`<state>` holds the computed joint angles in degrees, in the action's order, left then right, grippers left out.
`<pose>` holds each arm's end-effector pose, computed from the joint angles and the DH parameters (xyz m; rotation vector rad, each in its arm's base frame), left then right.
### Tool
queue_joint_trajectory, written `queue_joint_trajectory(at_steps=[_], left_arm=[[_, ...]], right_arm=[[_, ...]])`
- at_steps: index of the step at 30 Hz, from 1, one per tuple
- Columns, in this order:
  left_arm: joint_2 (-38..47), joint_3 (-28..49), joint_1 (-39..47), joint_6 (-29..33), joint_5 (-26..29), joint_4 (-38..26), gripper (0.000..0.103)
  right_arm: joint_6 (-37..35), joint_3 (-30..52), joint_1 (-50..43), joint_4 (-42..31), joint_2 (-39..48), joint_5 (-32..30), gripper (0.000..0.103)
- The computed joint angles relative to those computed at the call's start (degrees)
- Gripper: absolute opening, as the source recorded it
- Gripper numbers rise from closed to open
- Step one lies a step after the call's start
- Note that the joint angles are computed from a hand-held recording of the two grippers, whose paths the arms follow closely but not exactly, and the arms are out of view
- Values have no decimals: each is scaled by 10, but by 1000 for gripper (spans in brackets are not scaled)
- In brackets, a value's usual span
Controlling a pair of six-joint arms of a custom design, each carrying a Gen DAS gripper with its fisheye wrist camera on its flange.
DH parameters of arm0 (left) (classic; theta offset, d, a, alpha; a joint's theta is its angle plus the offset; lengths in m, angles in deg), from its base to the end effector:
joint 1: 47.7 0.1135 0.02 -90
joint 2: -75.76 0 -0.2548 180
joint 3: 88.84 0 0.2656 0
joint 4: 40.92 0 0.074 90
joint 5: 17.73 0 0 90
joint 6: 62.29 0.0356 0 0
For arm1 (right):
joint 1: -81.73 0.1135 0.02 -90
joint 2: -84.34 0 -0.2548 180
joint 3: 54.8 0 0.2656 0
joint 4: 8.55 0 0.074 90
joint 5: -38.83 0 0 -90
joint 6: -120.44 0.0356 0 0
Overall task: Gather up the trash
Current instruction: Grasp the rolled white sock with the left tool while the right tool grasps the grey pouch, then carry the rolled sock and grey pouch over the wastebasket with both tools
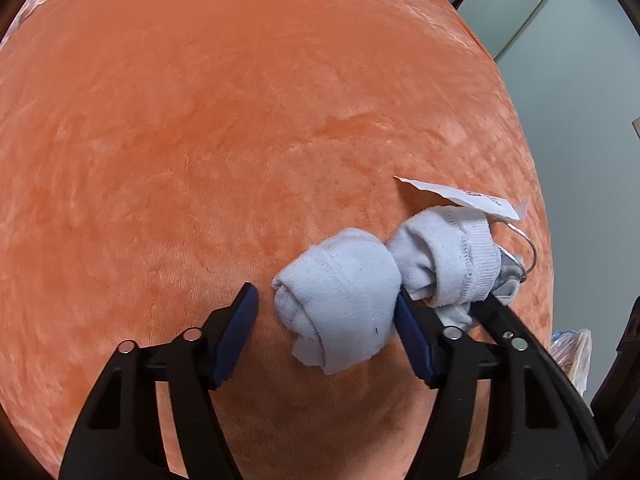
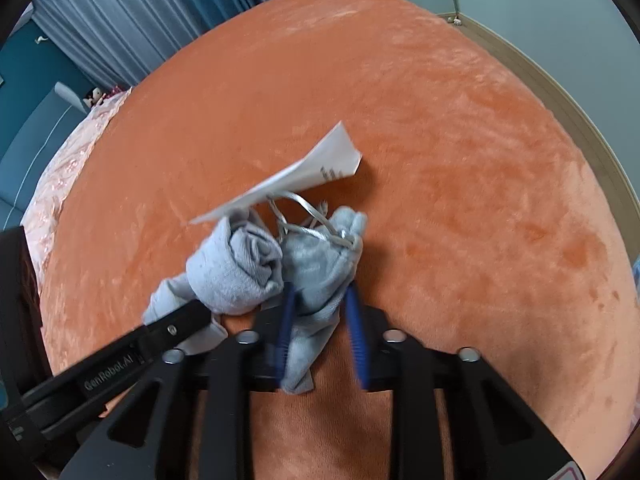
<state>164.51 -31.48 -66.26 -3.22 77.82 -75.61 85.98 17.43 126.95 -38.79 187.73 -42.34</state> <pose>0.2696 -0.0942 0.1299 -0.2711 2.7661 -0.3688 0.2564 0.2507 0.1281 0.2935 2.6643 0.3942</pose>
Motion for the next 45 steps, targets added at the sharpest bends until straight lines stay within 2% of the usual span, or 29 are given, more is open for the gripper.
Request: queue_joint_trajectory(at_steps=[1, 2, 4, 6, 12, 17, 23, 27, 34, 38, 45], left_arm=[[-1, -1, -1, 3, 4, 2, 52], [-1, 0, -3, 3, 4, 3, 50], [-9, -5, -9, 5, -1, 2, 42], [-19, -12, -12, 2, -2, 0, 39], [-78, -55, -19, -22, 13, -17, 37], [-138, -97, -58, -52, 8, -43, 37], [-229, -118, -140, -104, -26, -107, 37], [-277, -103, -214, -148, -64, -158, 37], [-297, -36, -350, -218, -141, -229, 37], [-273, 16, -426, -250, -185, -253, 37], [-196, 122, -536, -281, -249, -285, 37]], right_arm=[[-1, 1, 3, 1, 4, -1, 10], [-1, -1, 6, 3, 5, -1, 8], [6, -6, 14, 5, 0, 0, 6], [14, -15, 21, 8, -11, -2, 6], [53, -64, 65, 2, -67, 13, 6], [112, -122, 116, -3, -122, 26, 6], [168, -170, 177, -63, -212, 59, 6], [199, -180, 211, -137, -295, 100, 6], [272, -166, 285, -295, -424, 192, 6], [327, -151, 330, -389, -483, 243, 6], [492, -102, 440, -593, -537, 333, 6]])
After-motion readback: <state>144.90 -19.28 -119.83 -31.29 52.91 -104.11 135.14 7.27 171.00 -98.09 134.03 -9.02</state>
